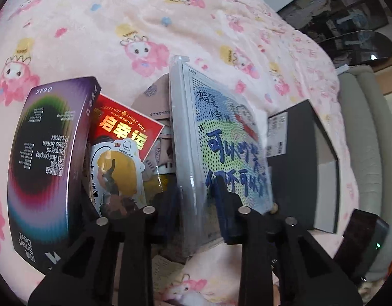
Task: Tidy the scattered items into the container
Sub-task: 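Grasp the Shin-chan crayon-art packet with the right gripper and lift it, then carry the Shin-chan packet with the right gripper toward the black DAPHNE box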
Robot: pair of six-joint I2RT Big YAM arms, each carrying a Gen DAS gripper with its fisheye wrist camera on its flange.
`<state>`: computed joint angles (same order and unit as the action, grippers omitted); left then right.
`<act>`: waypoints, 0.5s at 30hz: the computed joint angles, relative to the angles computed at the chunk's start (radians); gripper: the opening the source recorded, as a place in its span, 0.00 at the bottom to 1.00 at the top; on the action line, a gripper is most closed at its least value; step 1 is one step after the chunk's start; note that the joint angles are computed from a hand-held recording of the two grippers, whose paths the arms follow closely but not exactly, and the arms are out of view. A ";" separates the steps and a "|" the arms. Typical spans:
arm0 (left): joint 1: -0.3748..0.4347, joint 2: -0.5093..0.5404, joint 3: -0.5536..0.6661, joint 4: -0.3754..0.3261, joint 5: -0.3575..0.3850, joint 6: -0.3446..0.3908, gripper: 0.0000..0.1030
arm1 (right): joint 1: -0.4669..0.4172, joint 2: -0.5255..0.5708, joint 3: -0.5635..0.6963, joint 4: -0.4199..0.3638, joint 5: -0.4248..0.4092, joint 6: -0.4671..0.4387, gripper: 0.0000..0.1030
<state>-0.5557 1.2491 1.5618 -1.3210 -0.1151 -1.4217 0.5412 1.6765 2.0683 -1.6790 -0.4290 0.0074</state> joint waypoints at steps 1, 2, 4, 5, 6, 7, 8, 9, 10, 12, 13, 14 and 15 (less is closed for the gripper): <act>0.002 -0.014 -0.009 0.015 0.007 0.003 0.23 | 0.003 -0.001 0.005 0.002 0.000 0.001 0.41; 0.004 -0.036 -0.023 0.032 0.020 0.005 0.22 | 0.005 -0.002 0.008 0.006 -0.003 0.002 0.41; -0.002 -0.055 -0.026 0.023 0.012 0.002 0.20 | 0.011 -0.004 0.018 0.009 -0.012 0.000 0.41; -0.007 -0.071 -0.031 0.021 0.009 0.004 0.20 | 0.016 -0.007 0.021 0.011 -0.012 -0.001 0.41; -0.014 -0.085 -0.035 0.017 0.007 0.000 0.20 | 0.018 -0.007 0.024 0.017 -0.013 -0.002 0.41; -0.024 -0.097 -0.037 0.008 -0.002 -0.004 0.20 | 0.017 -0.006 0.032 0.018 -0.019 -0.003 0.41; -0.031 -0.105 -0.037 -0.003 -0.011 -0.006 0.20 | 0.020 -0.006 0.035 0.027 -0.024 0.000 0.41; -0.035 -0.114 -0.039 -0.013 -0.017 -0.012 0.21 | 0.024 -0.006 0.036 0.041 -0.025 0.007 0.42; -0.037 -0.114 -0.040 -0.015 -0.023 -0.018 0.21 | 0.027 -0.005 0.037 0.054 -0.019 0.011 0.44; -0.037 -0.109 -0.033 -0.051 -0.029 -0.016 0.23 | 0.035 0.006 0.048 0.069 0.007 0.030 0.49; -0.033 -0.100 -0.030 -0.071 -0.031 -0.019 0.24 | 0.039 0.017 0.055 0.063 0.017 0.053 0.55; -0.027 -0.088 -0.024 -0.099 -0.027 -0.023 0.24 | 0.045 0.032 0.069 0.050 0.027 0.071 0.57; -0.016 -0.078 -0.020 -0.120 -0.016 -0.023 0.24 | 0.053 0.042 0.070 0.041 0.049 0.086 0.62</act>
